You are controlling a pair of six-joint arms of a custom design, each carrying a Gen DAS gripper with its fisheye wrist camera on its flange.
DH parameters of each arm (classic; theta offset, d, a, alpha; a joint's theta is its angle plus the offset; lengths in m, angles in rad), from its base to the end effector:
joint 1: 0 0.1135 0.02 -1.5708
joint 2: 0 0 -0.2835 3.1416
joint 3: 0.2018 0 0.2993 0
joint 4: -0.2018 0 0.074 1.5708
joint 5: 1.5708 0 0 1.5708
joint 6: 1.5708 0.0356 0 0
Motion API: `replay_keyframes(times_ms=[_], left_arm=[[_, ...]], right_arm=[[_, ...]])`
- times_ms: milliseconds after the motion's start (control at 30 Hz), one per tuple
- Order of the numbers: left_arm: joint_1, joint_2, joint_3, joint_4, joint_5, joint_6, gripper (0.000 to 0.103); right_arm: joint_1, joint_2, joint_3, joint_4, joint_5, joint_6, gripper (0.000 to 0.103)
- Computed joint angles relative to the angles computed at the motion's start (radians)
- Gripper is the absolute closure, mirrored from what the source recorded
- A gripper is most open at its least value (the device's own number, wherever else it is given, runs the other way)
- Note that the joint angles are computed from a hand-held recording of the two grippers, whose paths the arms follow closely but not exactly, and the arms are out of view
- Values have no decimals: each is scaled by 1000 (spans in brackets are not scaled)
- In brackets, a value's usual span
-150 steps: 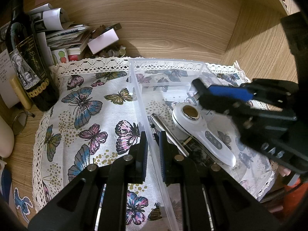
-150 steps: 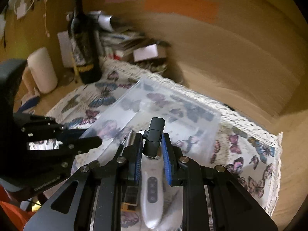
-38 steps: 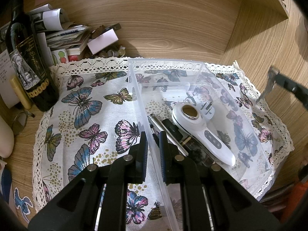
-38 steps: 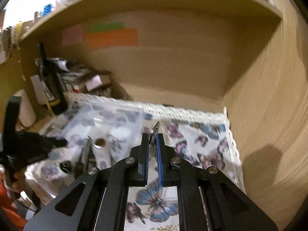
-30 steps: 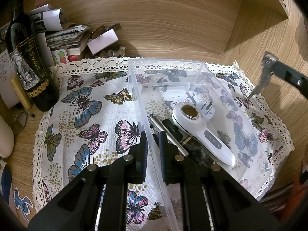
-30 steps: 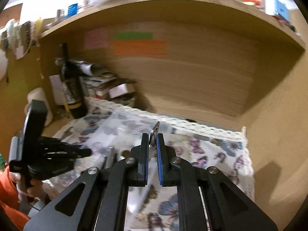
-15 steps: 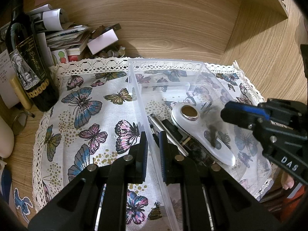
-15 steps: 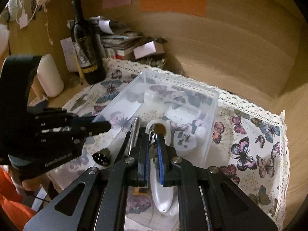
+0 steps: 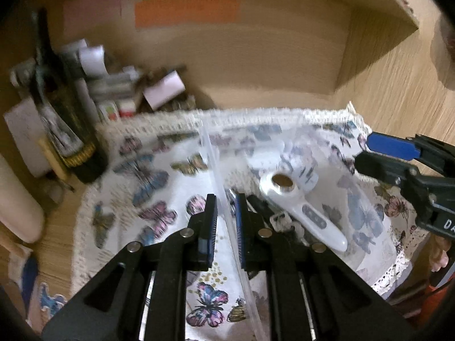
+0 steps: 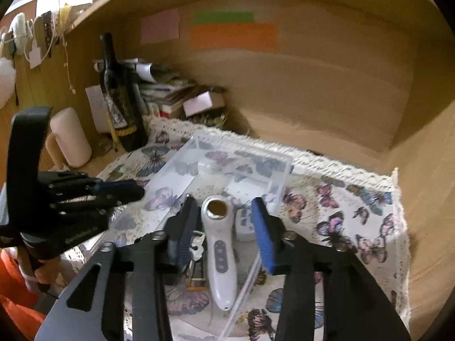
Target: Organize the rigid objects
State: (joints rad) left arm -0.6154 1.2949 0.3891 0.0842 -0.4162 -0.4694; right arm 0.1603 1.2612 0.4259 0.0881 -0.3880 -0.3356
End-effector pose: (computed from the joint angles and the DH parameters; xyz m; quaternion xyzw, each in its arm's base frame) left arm 0.2071 -0.1288 0.1145 -0.0090 0.9137 -0.0201 0.4059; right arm 0.2479 0.0537 0.1337 -0.2955 0.8528 0.1416 0.4067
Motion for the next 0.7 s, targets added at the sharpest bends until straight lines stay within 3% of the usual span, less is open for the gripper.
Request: replay_keyframes(times_ms=[100,200,300,433,500,567,700], left_arm=[[-69,-81,-7,-40,-91,-15,73],[-140,-138,-10,-73,-186,-36,68],[-206,-180,-8,-97,-266,-59,48],[-314,-219,1,-131,-404,-92,37],[-358,-234,-3,-132,-465,-110,21],[-406,-240,-1,-137,-536,-131,13],[-494,-239,12,-173,-666,-180,2]], right_arm=[[-26,-90,-39,-4,-23,-6,48],[-49,-198,-90,2,-31,-7,36],[-86,-294,-122,-23,-64,-8,23],[-147,-415,-160,-60,-113,2,16],[-177,-470,-175,-80,-136,8,7],[-222,-531,-198,-89,-174,20,0],[-269,-639,-235,-112,-200,30,0]])
